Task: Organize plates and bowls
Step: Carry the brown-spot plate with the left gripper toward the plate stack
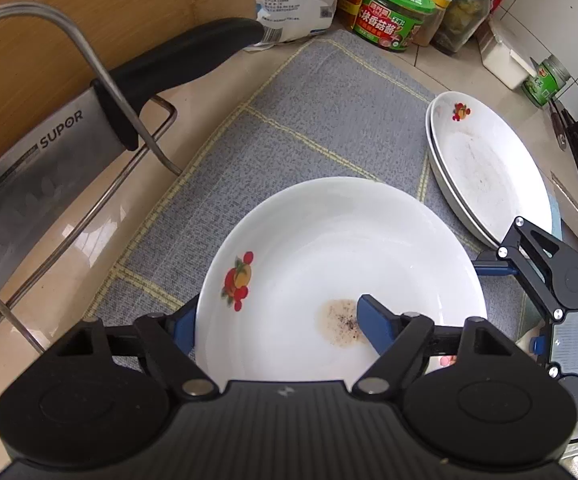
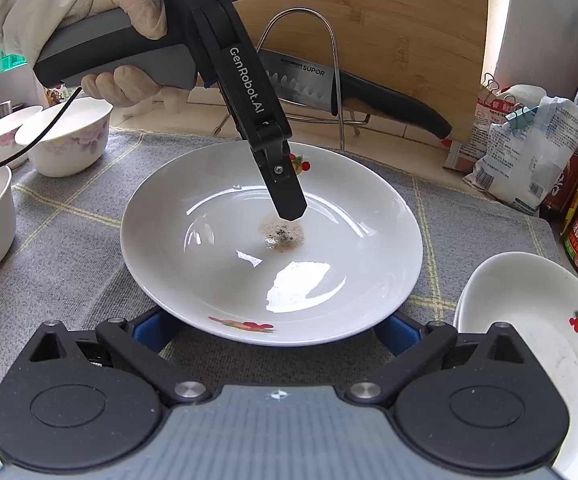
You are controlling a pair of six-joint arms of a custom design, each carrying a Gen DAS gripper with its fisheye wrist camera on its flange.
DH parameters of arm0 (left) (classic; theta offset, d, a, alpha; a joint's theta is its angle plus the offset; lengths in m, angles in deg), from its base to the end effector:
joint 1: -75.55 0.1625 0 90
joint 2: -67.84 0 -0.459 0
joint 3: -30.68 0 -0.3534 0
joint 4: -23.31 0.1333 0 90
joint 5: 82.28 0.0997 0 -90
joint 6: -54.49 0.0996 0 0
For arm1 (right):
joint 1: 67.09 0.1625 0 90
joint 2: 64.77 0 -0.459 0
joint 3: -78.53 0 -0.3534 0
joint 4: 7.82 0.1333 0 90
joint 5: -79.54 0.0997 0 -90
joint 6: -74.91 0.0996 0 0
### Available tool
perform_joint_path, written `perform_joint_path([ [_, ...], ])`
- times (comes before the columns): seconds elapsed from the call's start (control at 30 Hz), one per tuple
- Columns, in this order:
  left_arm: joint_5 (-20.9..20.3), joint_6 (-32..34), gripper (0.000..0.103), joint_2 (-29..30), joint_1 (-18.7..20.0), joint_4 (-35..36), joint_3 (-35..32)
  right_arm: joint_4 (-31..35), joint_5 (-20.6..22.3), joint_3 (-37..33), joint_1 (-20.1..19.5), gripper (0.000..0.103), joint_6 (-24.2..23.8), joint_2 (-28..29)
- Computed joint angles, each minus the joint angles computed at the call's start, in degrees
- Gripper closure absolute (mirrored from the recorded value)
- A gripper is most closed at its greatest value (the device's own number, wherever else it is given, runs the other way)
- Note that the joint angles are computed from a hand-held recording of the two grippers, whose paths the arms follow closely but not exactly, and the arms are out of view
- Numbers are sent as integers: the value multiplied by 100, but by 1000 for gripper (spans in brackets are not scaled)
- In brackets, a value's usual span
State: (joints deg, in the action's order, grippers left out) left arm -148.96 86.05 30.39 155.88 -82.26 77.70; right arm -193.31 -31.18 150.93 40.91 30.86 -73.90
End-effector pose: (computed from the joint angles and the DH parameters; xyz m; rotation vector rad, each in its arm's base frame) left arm 0.0323 -0.8389 0.3023 0.9310 2.5584 -0.0334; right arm 0.3238 -0.6793 -0.1060 1.2226 -2.2991 0.6246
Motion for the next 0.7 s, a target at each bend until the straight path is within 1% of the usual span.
perform_joint_path([
  [0.23, -16, 15, 25, -52, -7, -133, 137, 96, -82, -25, 21, 0, 29, -14],
  [0.4, -68, 15, 25, -116, 6, -186, 203, 80, -160, -10, 51, 0, -58, -17],
  [0.7, -70, -109, 25, -283, -9, -264, 412, 185, -57, 84, 77, 0, -53, -116],
])
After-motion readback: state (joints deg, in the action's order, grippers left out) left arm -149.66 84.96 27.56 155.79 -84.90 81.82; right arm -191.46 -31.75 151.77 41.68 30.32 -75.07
